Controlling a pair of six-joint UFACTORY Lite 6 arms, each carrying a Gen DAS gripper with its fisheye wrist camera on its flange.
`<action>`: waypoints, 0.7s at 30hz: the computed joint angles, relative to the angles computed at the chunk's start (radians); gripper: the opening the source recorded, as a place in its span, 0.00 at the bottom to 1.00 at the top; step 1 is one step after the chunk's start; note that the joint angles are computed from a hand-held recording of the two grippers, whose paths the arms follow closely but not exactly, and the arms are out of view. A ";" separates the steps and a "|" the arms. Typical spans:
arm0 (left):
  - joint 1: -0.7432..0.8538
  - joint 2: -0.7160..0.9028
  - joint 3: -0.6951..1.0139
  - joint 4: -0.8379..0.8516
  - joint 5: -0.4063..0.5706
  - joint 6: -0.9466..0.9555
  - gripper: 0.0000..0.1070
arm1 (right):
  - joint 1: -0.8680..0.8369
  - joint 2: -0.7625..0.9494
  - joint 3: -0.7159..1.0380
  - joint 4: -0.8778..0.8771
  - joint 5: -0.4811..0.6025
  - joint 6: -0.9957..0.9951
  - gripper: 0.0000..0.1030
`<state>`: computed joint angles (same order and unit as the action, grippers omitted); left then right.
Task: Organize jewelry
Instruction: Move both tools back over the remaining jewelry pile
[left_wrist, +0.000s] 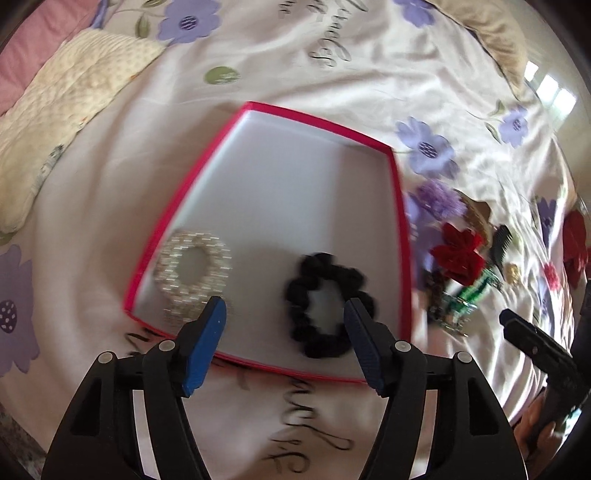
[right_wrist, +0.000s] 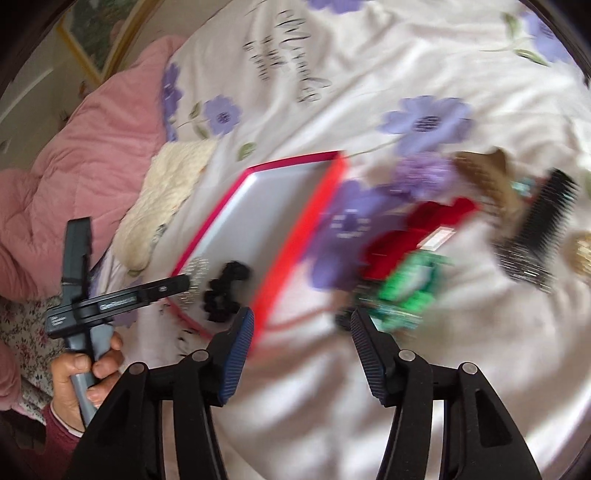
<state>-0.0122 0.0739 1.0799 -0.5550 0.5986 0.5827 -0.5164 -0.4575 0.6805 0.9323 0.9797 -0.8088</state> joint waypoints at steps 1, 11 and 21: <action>-0.019 -0.011 -0.008 0.006 -0.003 -0.013 0.62 | -0.039 -0.003 -0.004 -0.005 0.019 -0.016 0.55; -0.262 -0.086 -0.030 0.104 -0.034 -0.171 0.62 | -0.481 0.052 -0.004 -0.062 0.170 -0.217 0.55; -0.439 -0.028 0.035 0.185 -0.059 -0.284 0.62 | -0.647 0.167 0.065 -0.069 0.176 -0.291 0.55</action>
<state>-0.4510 0.0456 1.1144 -0.3699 0.5394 0.2984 -1.1632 -0.2904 0.7459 0.8638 1.1561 -1.1001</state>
